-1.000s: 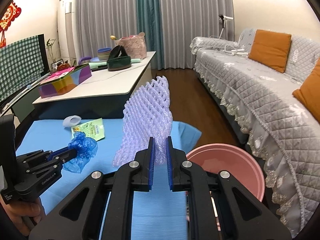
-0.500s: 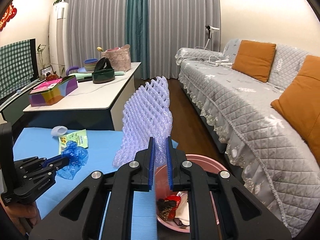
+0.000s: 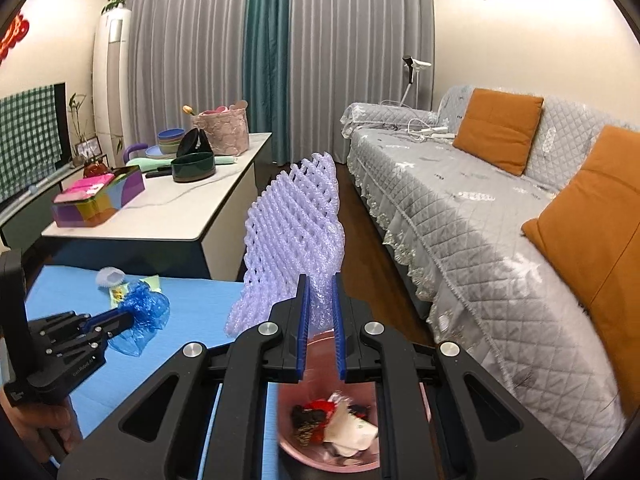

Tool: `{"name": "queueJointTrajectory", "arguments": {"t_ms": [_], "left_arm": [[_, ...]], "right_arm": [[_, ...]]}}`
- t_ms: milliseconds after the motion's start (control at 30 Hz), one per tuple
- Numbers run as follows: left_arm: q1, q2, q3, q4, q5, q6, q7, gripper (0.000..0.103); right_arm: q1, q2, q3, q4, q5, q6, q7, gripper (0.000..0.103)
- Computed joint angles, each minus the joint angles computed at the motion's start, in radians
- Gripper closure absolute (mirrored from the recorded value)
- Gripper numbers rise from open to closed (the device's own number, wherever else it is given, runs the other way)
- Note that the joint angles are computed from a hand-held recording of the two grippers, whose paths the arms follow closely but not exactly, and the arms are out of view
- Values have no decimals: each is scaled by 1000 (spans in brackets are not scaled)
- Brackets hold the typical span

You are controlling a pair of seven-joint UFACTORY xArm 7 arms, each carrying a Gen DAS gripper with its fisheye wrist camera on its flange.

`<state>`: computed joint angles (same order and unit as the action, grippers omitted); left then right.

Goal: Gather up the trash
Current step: 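Carry the blue bag and foam net toward the pink bin, then open both tools over the pink bin to drop the blue bag and lavender foam net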

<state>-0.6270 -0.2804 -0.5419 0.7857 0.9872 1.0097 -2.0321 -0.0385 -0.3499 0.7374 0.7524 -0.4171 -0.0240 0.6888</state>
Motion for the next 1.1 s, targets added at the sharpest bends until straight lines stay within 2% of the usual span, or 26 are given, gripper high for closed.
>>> {"name": "queueJointTrajectory", "arguments": {"t_ms": [100, 200, 433, 600, 1100], "left_arm": [[6, 33, 3, 24, 23, -8, 0, 92], [2, 69, 17, 50, 45, -17, 4, 92], [-26, 167, 71, 115, 108, -41, 6, 92], [-54, 245, 119, 173, 151, -69, 16, 92], [-126, 456, 255, 340, 237, -190, 55, 92]], "right_arm": [[-32, -14, 10, -10, -15, -12, -5, 92], [-94, -21, 53, -32, -6, -35, 7, 92], [-322, -62, 235, -50, 26, -52, 24, 92], [-384, -24, 278, -37, 36, -32, 17, 92], [-598, 40, 462, -17, -41, 5, 38, 92]]}}
